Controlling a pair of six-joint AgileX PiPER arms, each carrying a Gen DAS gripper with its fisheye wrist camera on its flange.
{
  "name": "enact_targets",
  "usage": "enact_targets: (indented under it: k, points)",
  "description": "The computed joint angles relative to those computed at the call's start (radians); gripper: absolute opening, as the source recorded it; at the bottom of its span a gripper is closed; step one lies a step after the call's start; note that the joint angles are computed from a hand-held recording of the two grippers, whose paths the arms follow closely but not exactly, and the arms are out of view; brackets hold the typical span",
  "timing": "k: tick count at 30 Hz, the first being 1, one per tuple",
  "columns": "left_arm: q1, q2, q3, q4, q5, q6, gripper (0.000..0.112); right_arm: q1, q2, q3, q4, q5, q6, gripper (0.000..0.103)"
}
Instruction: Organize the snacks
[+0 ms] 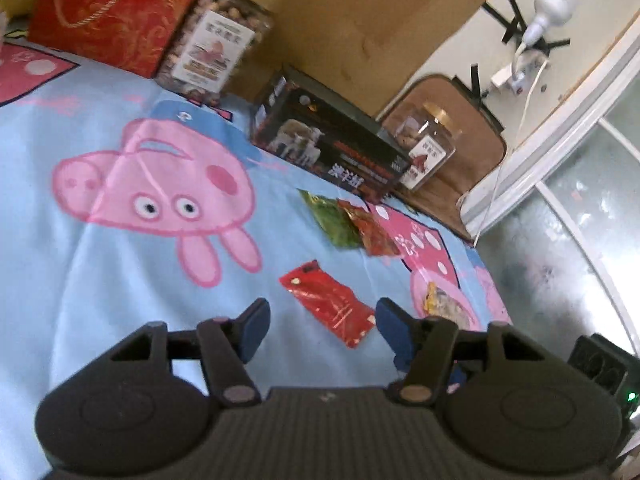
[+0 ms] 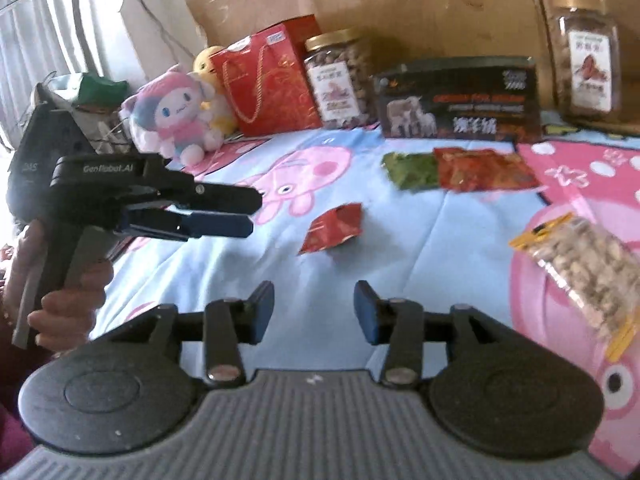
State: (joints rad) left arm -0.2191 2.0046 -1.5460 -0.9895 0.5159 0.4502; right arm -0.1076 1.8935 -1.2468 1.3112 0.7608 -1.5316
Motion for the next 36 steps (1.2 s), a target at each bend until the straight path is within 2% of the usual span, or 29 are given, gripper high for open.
enact_targets:
  k: [4, 6, 9, 10, 11, 12, 13, 15, 19, 21, 23, 25, 27, 28, 30, 32, 33, 36]
  points:
    - [-0.024, 0.092, -0.150, 0.170, 0.063, -0.214, 0.067, 0.051, 0.013, -0.028, 0.018, -0.100, -0.036, 0.048]
    - [-0.026, 0.107, -0.169, 0.146, 0.065, -0.210, 0.080, 0.079, 0.035, -0.063, -0.003, -0.127, -0.056, 0.048]
    - [-0.033, 0.123, -0.193, 0.143, 0.068, -0.220, 0.078, 0.111, 0.085, -0.133, -0.066, -0.149, -0.030, 0.048]
    - [-0.039, 0.123, -0.189, 0.147, 0.052, -0.221, 0.075, 0.117, 0.103, -0.157, -0.087, -0.147, -0.015, 0.048]
    - [-0.044, 0.125, -0.192, 0.166, 0.044, -0.230, 0.058, 0.127, 0.120, -0.174, -0.097, -0.152, -0.006, 0.047]
    - [-0.046, 0.139, -0.218, 0.200, 0.063, -0.260, 0.037, 0.131, 0.128, -0.175, -0.069, -0.160, -0.037, 0.040]
    - [-0.042, 0.153, -0.237, 0.194, 0.087, -0.261, 0.032, 0.133, 0.135, -0.185, -0.074, -0.155, -0.036, 0.011]
    - [-0.041, 0.161, -0.259, 0.208, 0.098, -0.286, 0.027, 0.129, 0.142, -0.198, -0.094, -0.133, 0.008, 0.007]
    - [-0.044, 0.186, -0.364, 0.224, 0.127, -0.263, 0.026, 0.128, 0.115, -0.160, 0.031, -0.155, -0.118, 0.007]
    - [-0.048, 0.237, -0.496, 0.285, 0.167, -0.311, 0.026, 0.132, 0.113, -0.172, 0.083, -0.176, -0.181, 0.007]
    - [-0.052, 0.288, -0.621, 0.374, 0.212, -0.407, 0.026, 0.142, 0.132, -0.231, 0.016, -0.204, -0.123, 0.010]
    - [-0.040, 0.282, -0.618, 0.355, 0.194, -0.388, 0.031, 0.118, 0.161, -0.307, -0.107, -0.134, 0.018, 0.010]
    - [-0.024, 0.262, -0.574, 0.350, 0.162, -0.359, 0.044, 0.083, 0.160, -0.309, -0.106, -0.074, 0.012, 0.010]
    - [-0.017, 0.269, -0.581, 0.370, 0.172, -0.377, 0.049, 0.070, 0.151, -0.291, -0.092, -0.070, -0.009, 0.013]
    - [-0.002, 0.300, -0.616, 0.374, 0.222, -0.395, 0.052, 0.053, 0.141, -0.259, -0.057, -0.074, -0.023, 0.028]
    - [0.010, 0.324, -0.634, 0.359, 0.256, -0.383, 0.057, 0.048, 0.136, -0.228, -0.007, -0.083, -0.058, 0.048]
    - [0.011, 0.330, -0.629, 0.361, 0.260, -0.380, 0.060, 0.054, 0.140, -0.225, -0.006, -0.101, -0.064, 0.049]
    - [0.012, 0.330, -0.584, 0.330, 0.257, -0.337, 0.058, 0.081, 0.178, -0.274, -0.098, -0.130, 0.032, 0.049]
